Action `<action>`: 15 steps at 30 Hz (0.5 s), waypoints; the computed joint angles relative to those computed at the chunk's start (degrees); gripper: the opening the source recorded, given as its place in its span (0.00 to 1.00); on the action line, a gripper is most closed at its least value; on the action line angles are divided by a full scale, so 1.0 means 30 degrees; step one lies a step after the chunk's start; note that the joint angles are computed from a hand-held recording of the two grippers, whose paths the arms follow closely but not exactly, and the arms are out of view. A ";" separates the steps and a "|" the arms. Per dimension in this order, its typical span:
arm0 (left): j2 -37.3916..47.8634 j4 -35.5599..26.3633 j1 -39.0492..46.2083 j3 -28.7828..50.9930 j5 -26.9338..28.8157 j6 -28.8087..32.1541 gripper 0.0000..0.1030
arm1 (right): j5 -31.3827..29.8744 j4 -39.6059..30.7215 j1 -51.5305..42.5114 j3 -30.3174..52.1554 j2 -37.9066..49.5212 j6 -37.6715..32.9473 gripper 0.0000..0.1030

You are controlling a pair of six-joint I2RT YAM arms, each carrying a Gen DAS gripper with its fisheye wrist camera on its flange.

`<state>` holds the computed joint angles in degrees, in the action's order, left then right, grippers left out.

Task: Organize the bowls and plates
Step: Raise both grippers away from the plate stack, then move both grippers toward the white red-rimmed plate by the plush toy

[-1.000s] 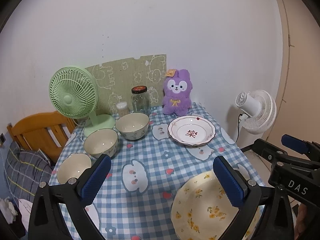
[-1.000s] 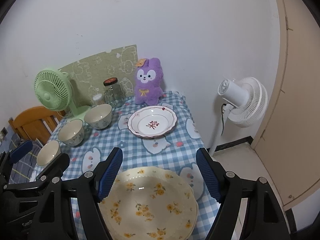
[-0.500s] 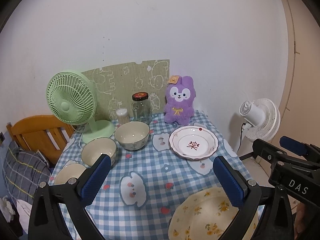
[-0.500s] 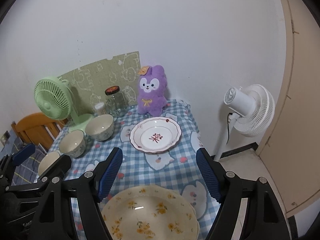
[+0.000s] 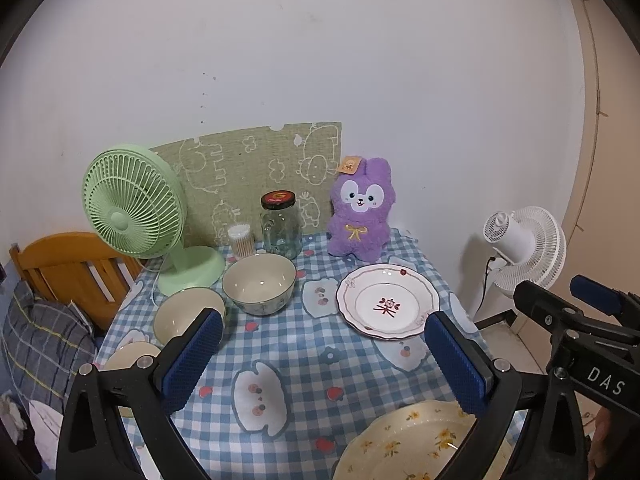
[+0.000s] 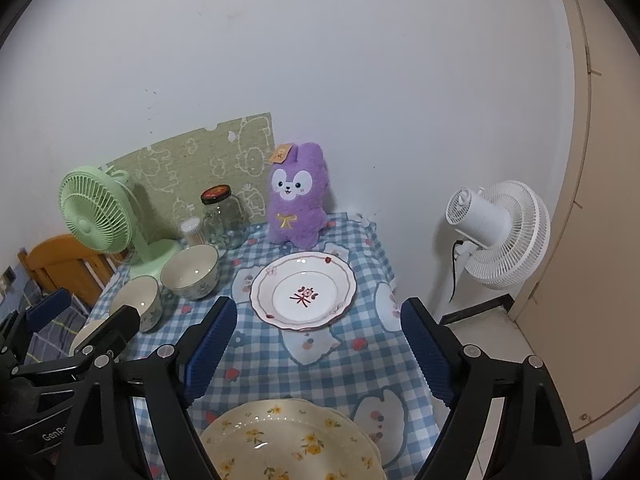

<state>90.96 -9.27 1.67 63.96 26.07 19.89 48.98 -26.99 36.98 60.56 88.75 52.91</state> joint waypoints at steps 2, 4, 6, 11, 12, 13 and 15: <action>0.0249 0.0159 -0.0211 0.0167 -0.0338 -0.0385 0.98 | -0.0187 0.0160 -0.0280 0.0057 0.0056 -0.0327 0.84; 0.0709 -0.0026 -0.0584 0.0605 -0.0783 -0.0614 0.97 | -0.0224 0.0497 -0.0525 -0.0037 0.0026 -0.0672 0.84; 0.1111 -0.0199 -0.0887 0.0966 -0.1126 -0.0683 0.96 | -0.0312 0.1079 -0.0822 -0.0299 -0.0108 -0.1021 0.84; 0.1806 -0.0321 -0.1549 0.1601 -0.1634 -0.0793 0.96 | -0.1056 0.2188 -0.1596 -0.0347 0.0043 -0.2401 0.84; 0.1912 -0.0199 -0.1687 0.1649 -0.1744 -0.0845 0.96 | -0.1167 0.2324 -0.1731 -0.0286 0.0137 -0.2646 0.84; 0.1993 -0.0109 -0.1788 0.1670 -0.1844 -0.0901 0.96 | -0.1311 0.2560 -0.1876 -0.0295 0.0187 -0.2884 0.84; 0.2250 0.0066 -0.2050 0.1797 -0.2144 -0.1189 0.96 | -0.1722 0.2853 -0.2221 -0.0237 0.0351 -0.3200 0.84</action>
<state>97.71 -9.08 -4.48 69.35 19.63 16.33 43.82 -18.43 30.31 59.85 89.81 43.30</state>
